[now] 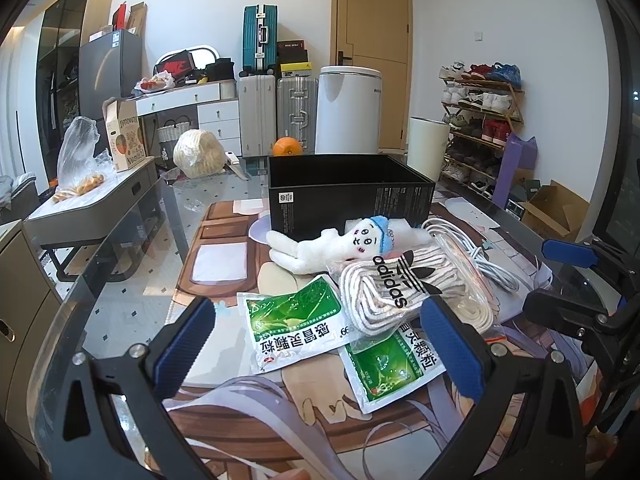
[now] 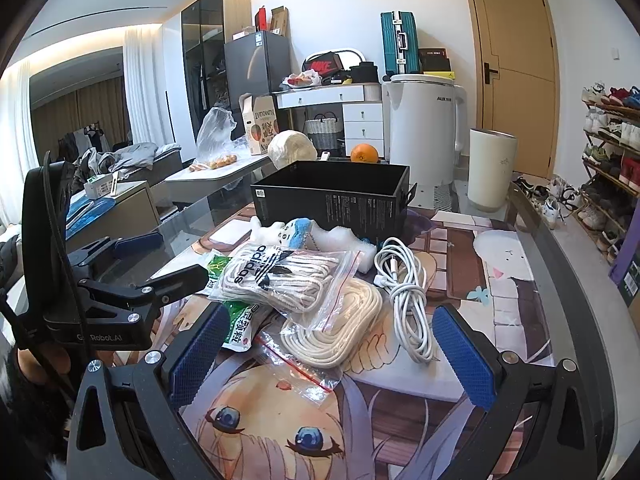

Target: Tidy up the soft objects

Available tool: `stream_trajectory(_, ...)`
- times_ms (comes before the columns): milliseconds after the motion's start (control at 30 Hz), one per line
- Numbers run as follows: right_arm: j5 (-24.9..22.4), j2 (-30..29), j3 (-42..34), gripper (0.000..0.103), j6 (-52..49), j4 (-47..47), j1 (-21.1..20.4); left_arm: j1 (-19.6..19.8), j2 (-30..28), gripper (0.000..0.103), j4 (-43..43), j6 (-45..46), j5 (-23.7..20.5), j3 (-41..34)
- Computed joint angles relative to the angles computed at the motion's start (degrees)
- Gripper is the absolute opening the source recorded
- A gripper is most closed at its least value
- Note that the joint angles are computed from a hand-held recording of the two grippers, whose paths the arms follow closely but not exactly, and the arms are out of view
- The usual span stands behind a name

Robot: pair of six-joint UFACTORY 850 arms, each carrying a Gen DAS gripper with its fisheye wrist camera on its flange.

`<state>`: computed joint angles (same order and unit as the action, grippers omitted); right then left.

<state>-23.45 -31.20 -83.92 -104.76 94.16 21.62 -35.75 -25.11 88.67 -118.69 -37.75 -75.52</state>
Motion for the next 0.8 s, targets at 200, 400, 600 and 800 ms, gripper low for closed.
stream_trajectory(200,0.3,-0.2,-0.3,0.103,0.5,-0.2,0.0,0.0,-0.1,0.103,-0.1,0.2,0.0,-0.1)
stream_trajectory(400,0.3,0.0,-0.2,0.103,0.3,-0.1,-0.1,0.0,-0.2,0.103,-0.3,0.3,0.0,-0.3)
stream_trajectory(600,0.4,0.3,-0.3,0.103,1.2,-1.2,-0.2,0.0,-0.2,0.103,-0.2,0.2,-0.2,-0.3)
stream_trajectory(800,0.7,0.2,-0.5,0.103,1.9,-1.7,-0.3,0.0,-0.2,0.103,0.0,0.2,-0.2,-0.2)
